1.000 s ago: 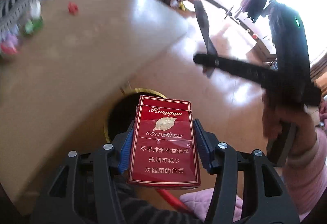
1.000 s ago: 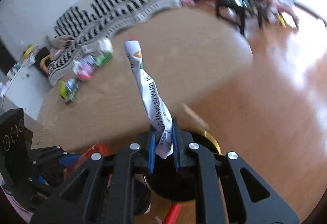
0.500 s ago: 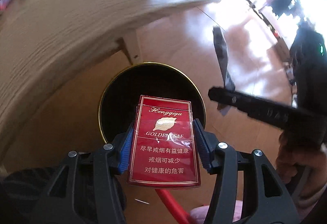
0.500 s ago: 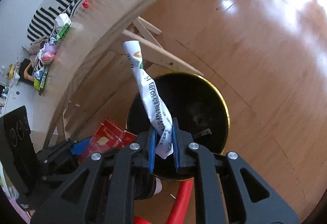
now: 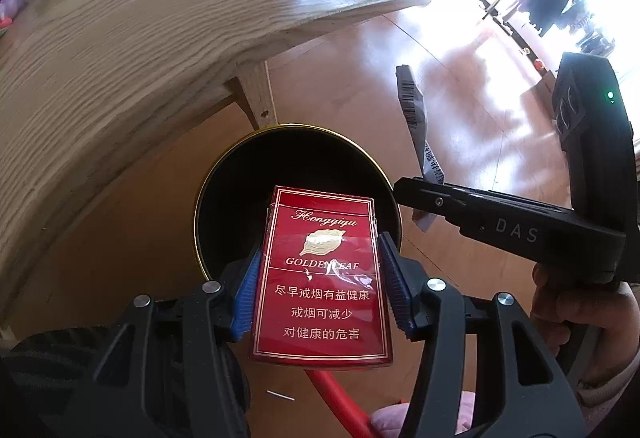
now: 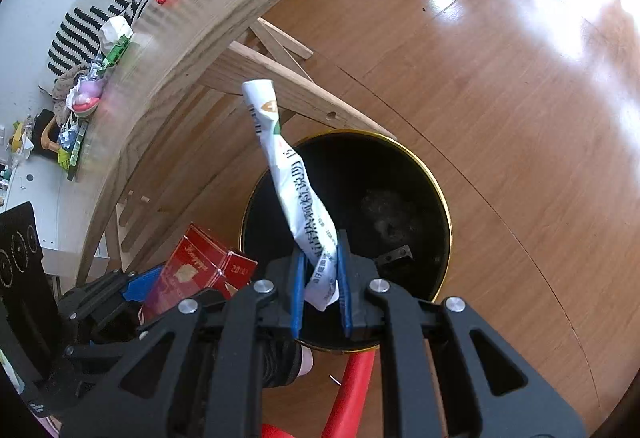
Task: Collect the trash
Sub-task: 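Carry both items over the bin and open both tools to drop them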
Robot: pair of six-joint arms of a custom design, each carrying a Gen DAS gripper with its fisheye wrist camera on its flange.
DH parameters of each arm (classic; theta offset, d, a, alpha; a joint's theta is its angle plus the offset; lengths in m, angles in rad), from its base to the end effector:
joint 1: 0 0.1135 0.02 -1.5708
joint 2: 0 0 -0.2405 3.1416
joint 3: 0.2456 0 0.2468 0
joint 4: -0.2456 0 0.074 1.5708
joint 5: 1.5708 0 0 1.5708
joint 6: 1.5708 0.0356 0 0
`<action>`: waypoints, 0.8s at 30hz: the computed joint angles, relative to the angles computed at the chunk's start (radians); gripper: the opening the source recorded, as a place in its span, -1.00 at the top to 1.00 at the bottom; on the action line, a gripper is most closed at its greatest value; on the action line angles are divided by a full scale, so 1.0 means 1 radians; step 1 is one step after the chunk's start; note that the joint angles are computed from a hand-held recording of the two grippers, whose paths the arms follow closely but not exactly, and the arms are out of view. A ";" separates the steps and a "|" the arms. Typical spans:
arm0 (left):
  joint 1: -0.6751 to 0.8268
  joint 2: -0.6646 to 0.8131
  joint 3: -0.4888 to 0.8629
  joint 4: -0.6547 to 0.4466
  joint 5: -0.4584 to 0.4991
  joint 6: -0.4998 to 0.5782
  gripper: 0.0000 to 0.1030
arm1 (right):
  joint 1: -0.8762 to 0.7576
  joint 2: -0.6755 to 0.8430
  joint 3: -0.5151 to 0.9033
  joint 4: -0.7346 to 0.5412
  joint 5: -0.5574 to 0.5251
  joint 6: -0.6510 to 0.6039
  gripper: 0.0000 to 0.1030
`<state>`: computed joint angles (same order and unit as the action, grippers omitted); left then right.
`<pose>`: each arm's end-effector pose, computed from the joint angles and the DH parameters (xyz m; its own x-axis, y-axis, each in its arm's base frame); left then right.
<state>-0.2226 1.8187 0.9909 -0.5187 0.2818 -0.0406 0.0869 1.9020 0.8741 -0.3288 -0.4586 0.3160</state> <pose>0.2994 -0.0779 0.1055 -0.9612 0.1776 -0.2112 0.2336 0.9312 -0.2799 0.2933 0.0414 0.0635 -0.9786 0.1945 -0.0675 0.1395 0.8677 0.4772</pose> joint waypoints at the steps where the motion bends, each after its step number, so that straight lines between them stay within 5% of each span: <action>1: -0.001 -0.003 -0.003 0.000 0.000 -0.003 -0.04 | -0.001 -0.001 -0.001 -0.001 -0.001 -0.001 0.72; 6: -0.006 -0.001 -0.007 0.007 -0.018 -0.003 -0.09 | -0.002 -0.010 -0.005 0.007 0.000 0.007 0.72; 8: -0.018 0.004 -0.003 0.008 -0.030 -0.014 -0.47 | -0.011 -0.017 -0.012 0.017 -0.004 0.024 0.71; 9: -0.023 -0.001 -0.008 0.016 -0.026 -0.019 -0.72 | -0.014 -0.023 -0.013 0.018 0.004 0.035 0.49; 10: -0.023 -0.016 -0.025 0.034 -0.011 -0.024 -0.81 | -0.020 -0.041 -0.026 0.033 0.011 0.052 -0.15; 12: -0.025 -0.035 -0.043 0.051 0.017 -0.024 -0.86 | -0.033 -0.079 -0.053 0.066 0.023 0.080 -0.83; 21: 0.079 -0.304 -0.128 0.088 0.053 -0.070 -0.87 | -0.003 -0.283 -0.090 0.105 0.168 0.034 -0.87; 24: 0.204 -0.393 -0.107 0.064 -0.021 -0.037 -0.87 | 0.064 -0.301 -0.048 0.124 0.233 0.023 -0.87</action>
